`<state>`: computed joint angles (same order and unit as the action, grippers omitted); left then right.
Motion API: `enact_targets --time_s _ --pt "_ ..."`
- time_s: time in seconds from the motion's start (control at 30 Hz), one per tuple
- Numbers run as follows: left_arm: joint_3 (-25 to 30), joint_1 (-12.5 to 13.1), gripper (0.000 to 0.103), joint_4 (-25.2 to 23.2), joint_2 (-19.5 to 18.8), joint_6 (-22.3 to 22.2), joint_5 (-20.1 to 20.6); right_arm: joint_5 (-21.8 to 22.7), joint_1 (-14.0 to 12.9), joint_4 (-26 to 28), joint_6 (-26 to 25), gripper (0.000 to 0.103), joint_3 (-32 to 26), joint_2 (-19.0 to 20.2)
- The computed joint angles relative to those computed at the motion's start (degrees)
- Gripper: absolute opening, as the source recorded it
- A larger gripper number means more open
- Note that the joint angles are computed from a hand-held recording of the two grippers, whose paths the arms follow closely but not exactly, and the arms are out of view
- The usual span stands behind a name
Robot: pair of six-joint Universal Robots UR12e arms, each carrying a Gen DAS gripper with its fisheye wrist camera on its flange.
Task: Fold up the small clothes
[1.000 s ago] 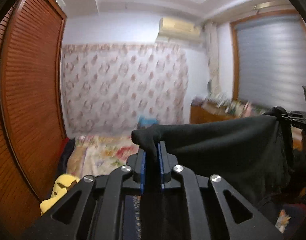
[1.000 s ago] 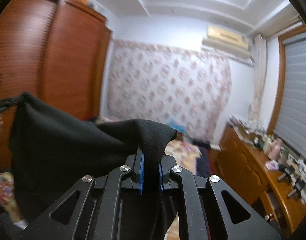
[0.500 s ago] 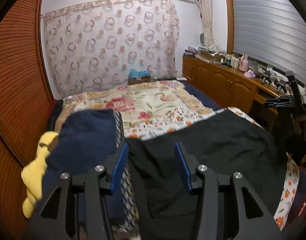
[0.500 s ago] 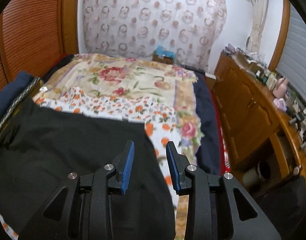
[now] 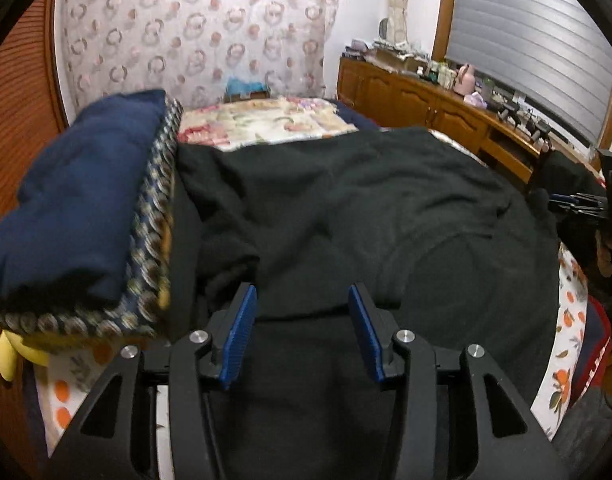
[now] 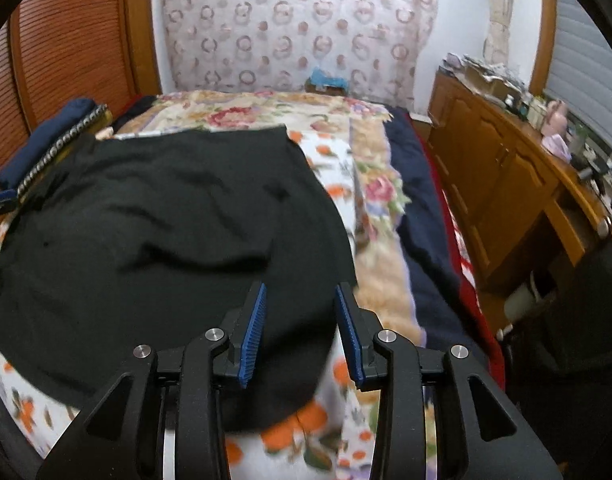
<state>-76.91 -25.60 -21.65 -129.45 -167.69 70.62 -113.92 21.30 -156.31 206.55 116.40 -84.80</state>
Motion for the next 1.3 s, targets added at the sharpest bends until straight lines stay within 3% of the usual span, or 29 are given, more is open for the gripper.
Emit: enact_targets --time_s 0.47,0.6,0.63,0.77,1.0,1.17,1.3 --pt "-0.24 -0.77 0.048 -4.29 -0.58 2.43 2.0 4.36 -0.75 -3.63 5.56 0.035 4.43 -0.92" --pt "-0.28 -0.6 0.053 -4.68 -0.5 3.24 1.52 6.14 -0.62 -5.23 4.16 0.01 4.99 -1.05" --pt "-0.3 -0.56 0.058 -4.93 -0.47 3.64 1.09 6.09 -0.46 -5.82 3.8 0.006 5.15 -1.23" --pt "-0.26 -1.14 0.062 -4.85 -0.45 5.15 3.16 4.37 0.55 -6.72 4.67 0.004 6.16 -2.97" --pt "0.1 -1.35 0.077 -5.77 -0.6 6.33 3.34 -0.28 3.12 -1.9 9.64 0.004 7.64 -7.23" --pt "0.3 -1.33 0.087 -6.26 -0.69 5.39 4.02 -3.6 4.31 -0.23 8.76 0.01 5.96 -6.28" --pt "0.24 -1.32 0.088 -6.24 -0.68 5.42 4.04 -5.29 4.23 -2.42 5.38 0.031 4.42 -4.74"
